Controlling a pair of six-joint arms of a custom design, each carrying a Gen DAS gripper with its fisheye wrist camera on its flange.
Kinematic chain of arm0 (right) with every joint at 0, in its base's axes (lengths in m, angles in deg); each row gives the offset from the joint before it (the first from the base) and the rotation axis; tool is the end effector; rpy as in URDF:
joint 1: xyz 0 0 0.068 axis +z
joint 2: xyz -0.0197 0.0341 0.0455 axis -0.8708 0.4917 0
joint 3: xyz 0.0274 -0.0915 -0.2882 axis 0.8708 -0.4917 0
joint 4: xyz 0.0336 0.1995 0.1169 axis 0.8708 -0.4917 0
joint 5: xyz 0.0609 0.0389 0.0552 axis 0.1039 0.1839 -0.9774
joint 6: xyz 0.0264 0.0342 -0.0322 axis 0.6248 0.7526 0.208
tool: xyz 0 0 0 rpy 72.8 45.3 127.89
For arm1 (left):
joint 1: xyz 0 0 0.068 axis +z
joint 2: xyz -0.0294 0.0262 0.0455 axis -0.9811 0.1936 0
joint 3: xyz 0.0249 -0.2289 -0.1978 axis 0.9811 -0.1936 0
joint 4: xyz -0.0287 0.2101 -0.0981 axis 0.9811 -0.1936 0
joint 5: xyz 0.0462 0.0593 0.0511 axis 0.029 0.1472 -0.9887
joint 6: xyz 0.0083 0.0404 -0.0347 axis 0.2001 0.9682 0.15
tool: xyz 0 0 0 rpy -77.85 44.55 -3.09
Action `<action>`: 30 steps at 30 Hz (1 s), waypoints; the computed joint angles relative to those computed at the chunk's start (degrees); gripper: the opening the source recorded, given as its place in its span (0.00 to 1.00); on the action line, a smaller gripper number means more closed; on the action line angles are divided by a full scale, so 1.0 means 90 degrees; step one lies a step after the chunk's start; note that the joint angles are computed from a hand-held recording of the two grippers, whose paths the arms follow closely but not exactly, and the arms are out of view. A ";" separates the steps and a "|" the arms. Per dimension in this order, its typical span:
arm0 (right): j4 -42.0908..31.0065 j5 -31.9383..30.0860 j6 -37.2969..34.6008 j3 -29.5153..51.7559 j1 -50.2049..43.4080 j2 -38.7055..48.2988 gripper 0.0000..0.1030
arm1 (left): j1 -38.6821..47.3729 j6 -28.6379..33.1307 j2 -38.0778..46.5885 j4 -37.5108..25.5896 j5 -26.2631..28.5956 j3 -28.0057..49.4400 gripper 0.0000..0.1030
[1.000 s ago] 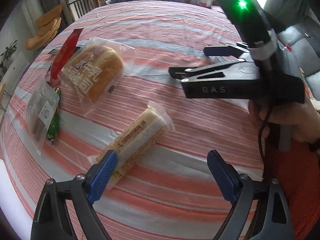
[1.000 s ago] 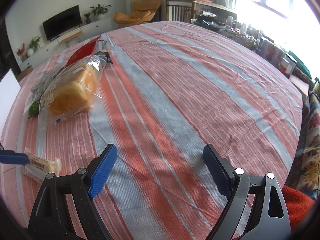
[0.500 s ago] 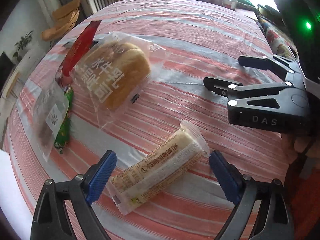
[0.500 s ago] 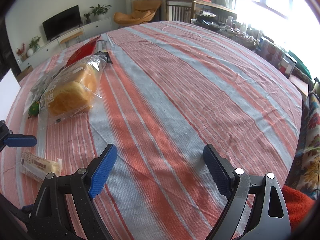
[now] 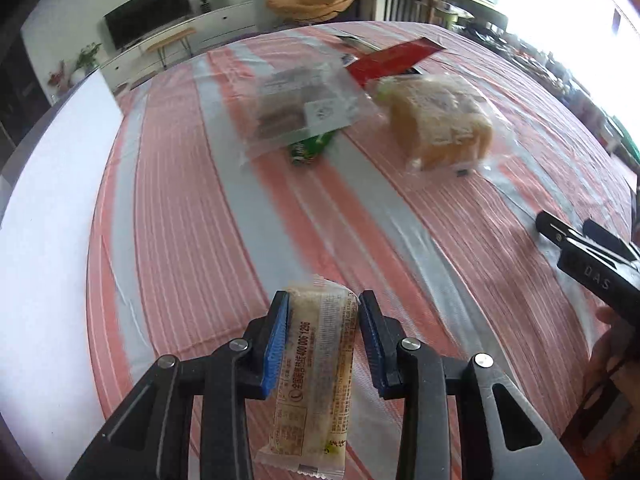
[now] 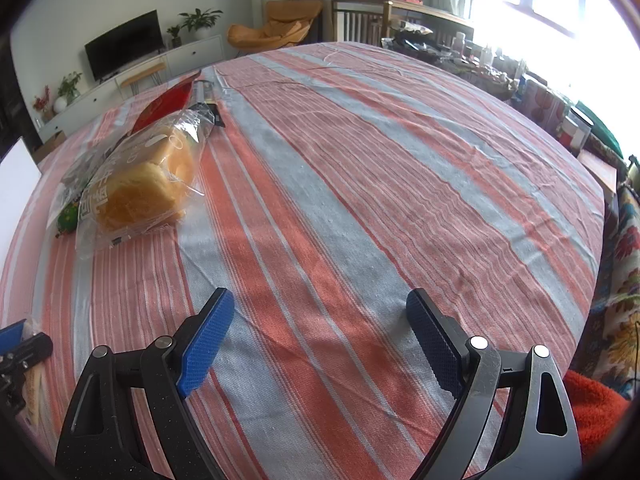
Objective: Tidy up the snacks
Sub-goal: 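Lift the cream roll with the left tool and hold it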
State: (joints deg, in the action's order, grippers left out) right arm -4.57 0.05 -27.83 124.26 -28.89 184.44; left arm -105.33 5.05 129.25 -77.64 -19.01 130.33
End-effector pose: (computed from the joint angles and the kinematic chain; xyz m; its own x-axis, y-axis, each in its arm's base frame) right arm 0.3187 0.1892 0.2022 -0.7562 -0.1981 -0.6236 -0.2580 0.9661 0.0059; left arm 0.2277 -0.1007 0.2146 -0.8396 -0.2602 -0.4769 -0.2883 0.9574 -0.0148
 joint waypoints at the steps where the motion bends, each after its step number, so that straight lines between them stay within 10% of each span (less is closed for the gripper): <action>1: 0.0000 0.0000 0.0000 0.0000 0.0000 0.0000 0.88 | 0.0107 -0.0023 -0.0047 0.0117 0.0082 -0.0096 0.38; 5: -0.0008 -0.0001 -0.0006 0.0004 -0.0004 -0.0004 0.88 | 0.0156 0.0002 -0.0051 0.0344 0.0083 -0.0220 0.73; 11: -0.0013 0.0007 -0.0003 0.0008 0.0000 -0.0004 0.88 | -0.0149 -0.0247 0.0181 0.0901 -0.0529 -0.0523 0.99; 30: -0.0002 0.0024 0.0009 0.0008 0.0016 0.0012 0.88 | -0.0197 -0.0324 0.0119 0.1195 -0.0737 -0.0739 1.00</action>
